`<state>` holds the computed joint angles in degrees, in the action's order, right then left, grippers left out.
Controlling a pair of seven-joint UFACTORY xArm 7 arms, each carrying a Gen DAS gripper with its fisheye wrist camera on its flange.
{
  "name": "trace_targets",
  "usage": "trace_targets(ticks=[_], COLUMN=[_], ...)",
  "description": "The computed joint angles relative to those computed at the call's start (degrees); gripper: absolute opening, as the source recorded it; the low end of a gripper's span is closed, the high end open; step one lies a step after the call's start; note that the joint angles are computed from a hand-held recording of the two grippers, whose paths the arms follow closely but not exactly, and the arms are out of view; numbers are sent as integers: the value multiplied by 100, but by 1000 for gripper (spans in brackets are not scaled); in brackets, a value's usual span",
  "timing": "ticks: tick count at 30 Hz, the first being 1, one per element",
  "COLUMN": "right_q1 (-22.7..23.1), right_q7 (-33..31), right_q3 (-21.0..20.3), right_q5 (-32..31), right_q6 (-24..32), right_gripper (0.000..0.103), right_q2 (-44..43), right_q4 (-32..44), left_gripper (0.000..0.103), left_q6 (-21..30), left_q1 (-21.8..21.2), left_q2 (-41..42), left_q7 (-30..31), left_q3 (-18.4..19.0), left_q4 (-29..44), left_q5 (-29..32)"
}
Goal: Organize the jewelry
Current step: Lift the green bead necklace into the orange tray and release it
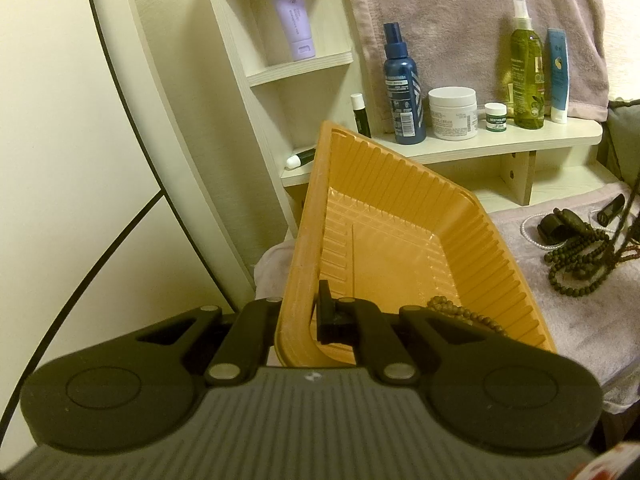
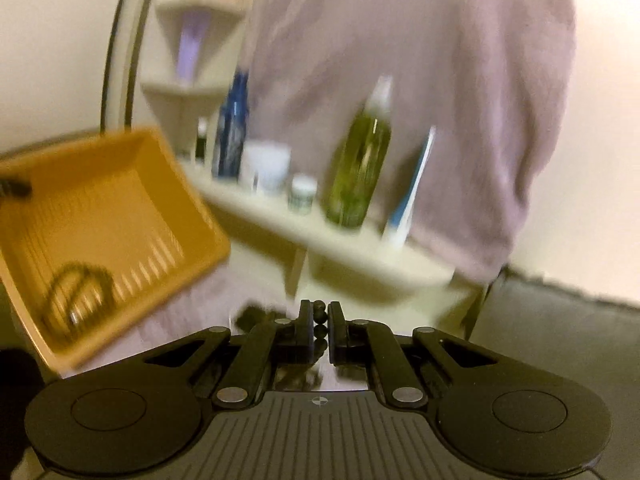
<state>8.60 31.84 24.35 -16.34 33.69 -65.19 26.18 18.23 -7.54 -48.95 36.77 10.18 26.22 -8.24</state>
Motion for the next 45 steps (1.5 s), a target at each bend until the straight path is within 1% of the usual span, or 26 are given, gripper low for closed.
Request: trace_targets(ticks=[2,3,11,18,23,31,38,42,45], right_q1=[-30,-65,-410,-537,-633,-881,-1372,-1579,-1473], right_q7=[-71,-87,-312,-473,-515,-615,-507,-553,-570], right_q3=[-65,-84,-81,-79,-75,169,506,710,734], right_q5=[-40,-44,-52,125,251,250,156,15,2], right_q6=[-67,-111,-543,-912,-1393,-2074,-2600,-2709,-2656], right_gripper=[7,7,7,7,7,7,7,7,7], right_q2=[-4,-2,169,562,989,1884,2566,2961,3168], right_q4=[185,285,979,1559,1977,2898,3774,4278,4360], left_gripper=[4,4,4,4,4,4,4,4,4], left_q6=[-5,-60,-47,-41,-37,-26,-18,-14,-4], left_q1=[-7,71,37,29,24,-12,-48,-64,-55], left_q2=[3,15,19,10,6,28,61,68,65], left_q7=[-3,-80,-102,-113,-138,-106,-53,-19,-22], left_q3=[-2,-79,-51,-44,-47,15,72,113,122], left_q4=[1,-19,-4,-8,-12,2,29,33,31], left_q5=[-10,1,22,27,16,-19,-72,-113,-146])
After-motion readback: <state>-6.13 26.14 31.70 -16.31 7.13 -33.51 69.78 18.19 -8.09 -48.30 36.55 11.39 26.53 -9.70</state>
